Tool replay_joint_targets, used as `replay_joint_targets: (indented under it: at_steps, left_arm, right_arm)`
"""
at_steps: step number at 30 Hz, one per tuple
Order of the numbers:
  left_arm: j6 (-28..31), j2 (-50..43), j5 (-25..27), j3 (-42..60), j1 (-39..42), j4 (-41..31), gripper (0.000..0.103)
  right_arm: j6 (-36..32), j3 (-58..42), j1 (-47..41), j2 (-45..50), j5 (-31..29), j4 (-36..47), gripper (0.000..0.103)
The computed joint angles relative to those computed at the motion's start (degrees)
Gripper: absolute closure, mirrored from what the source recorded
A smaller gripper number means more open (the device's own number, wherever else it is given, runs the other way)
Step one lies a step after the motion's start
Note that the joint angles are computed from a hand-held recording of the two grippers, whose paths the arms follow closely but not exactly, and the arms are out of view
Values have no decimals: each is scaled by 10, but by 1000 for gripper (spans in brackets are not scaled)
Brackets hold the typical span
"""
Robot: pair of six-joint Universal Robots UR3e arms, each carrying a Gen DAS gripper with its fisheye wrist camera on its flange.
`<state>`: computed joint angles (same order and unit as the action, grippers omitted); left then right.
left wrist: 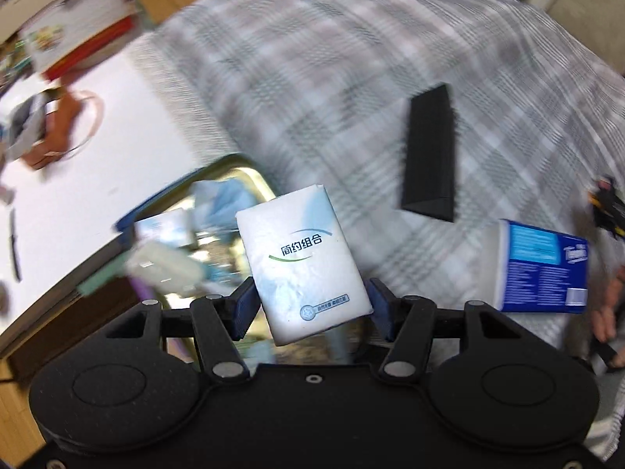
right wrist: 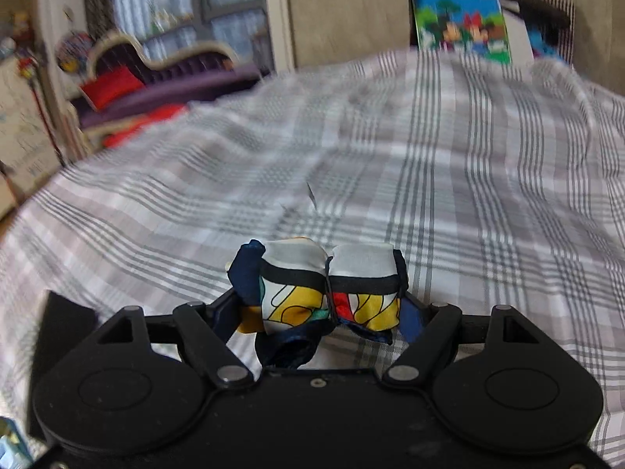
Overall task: Organize soft objects
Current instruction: 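Carry the tissue pack to the gold tray with the left gripper while the right carries the cloth bundle there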
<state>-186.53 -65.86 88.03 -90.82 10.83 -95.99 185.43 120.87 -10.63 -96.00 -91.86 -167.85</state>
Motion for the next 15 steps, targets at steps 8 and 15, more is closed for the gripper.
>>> replay_joint_targets:
  at_steps: [8,15]
  left_arm:
    - [123,161,-44,-140,206,-34,47]
    - [220,224,-83,-205,360,-65,47]
  right_arm:
    - [-16,99,51,-152,-41,-20,26]
    - [2,13,62,-284,60,242,26]
